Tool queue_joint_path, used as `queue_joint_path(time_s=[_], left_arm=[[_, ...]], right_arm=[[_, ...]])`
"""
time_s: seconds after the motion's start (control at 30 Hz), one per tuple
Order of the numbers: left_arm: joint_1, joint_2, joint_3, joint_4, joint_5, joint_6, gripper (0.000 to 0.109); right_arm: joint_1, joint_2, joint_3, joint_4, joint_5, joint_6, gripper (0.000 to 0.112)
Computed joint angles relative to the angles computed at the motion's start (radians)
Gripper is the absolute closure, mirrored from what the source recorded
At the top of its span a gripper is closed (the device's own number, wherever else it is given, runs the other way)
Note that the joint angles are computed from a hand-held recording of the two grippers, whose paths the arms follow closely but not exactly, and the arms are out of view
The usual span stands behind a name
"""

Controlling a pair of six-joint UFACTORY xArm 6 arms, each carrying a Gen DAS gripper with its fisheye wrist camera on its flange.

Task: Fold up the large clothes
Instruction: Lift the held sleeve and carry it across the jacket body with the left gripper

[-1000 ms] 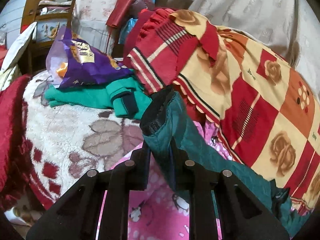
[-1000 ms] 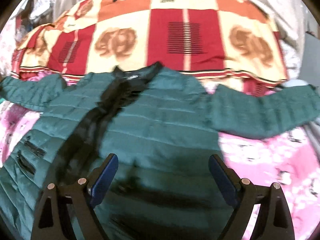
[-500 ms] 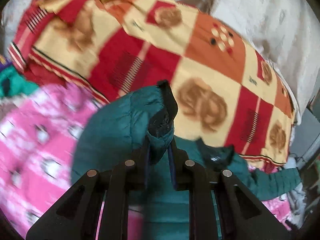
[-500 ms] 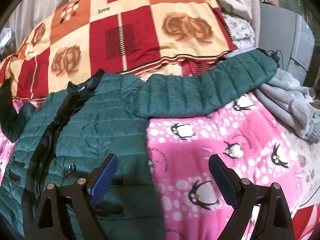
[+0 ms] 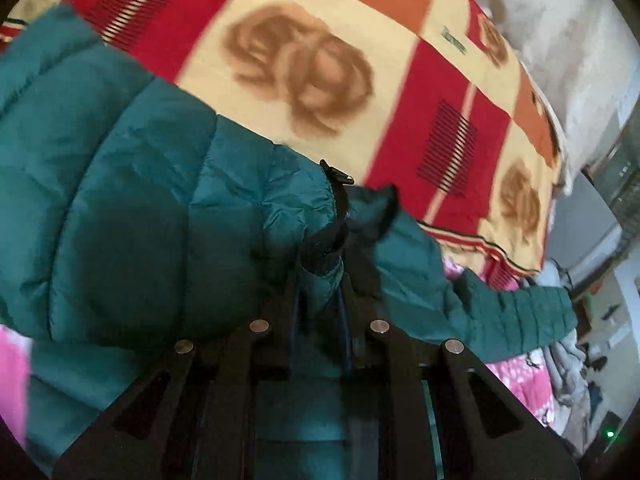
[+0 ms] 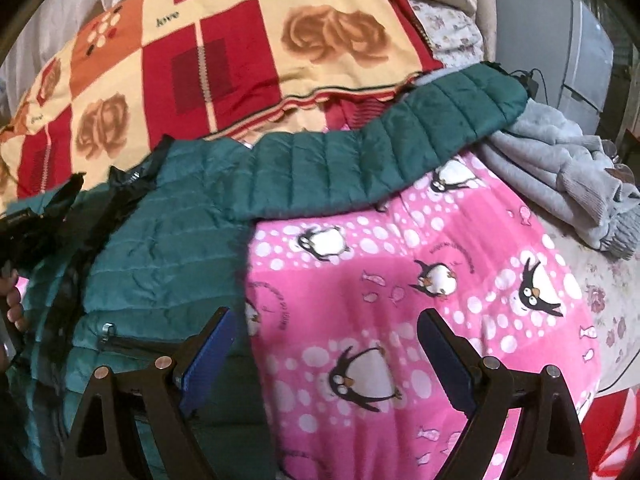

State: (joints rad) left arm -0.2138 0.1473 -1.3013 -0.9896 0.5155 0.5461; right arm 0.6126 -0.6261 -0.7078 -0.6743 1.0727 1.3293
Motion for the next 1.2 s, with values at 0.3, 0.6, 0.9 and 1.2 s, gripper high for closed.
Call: queue_joint_path(time_s=[0.3, 0.6, 0.9, 1.2], left_arm=[[-0.159, 0.053, -0.071, -0.100, 0.012, 0.111, 0.093], [-0.208, 0.159, -0.158, -0.023, 0.155, 0.016, 0.093], [-0.242, 0.159, -0.173, -0.127, 0.224, 0.133, 0.093], [-0.236, 0.147, -0.170, -0.193, 0.299, 0.167, 0.093]], right_arm=[[-0.038, -0.036, 0.027, 0.002, 0.030, -0.011, 0.021], [-0.078, -0.055, 0.054, 0.040, 0.021, -0.039, 0.021], [-0.111, -0.038, 0.057, 0.071, 0.001, -0.065, 0.021], [-0.112, -0.032, 0.054, 0.072, 0.012, -0.054, 0.021]])
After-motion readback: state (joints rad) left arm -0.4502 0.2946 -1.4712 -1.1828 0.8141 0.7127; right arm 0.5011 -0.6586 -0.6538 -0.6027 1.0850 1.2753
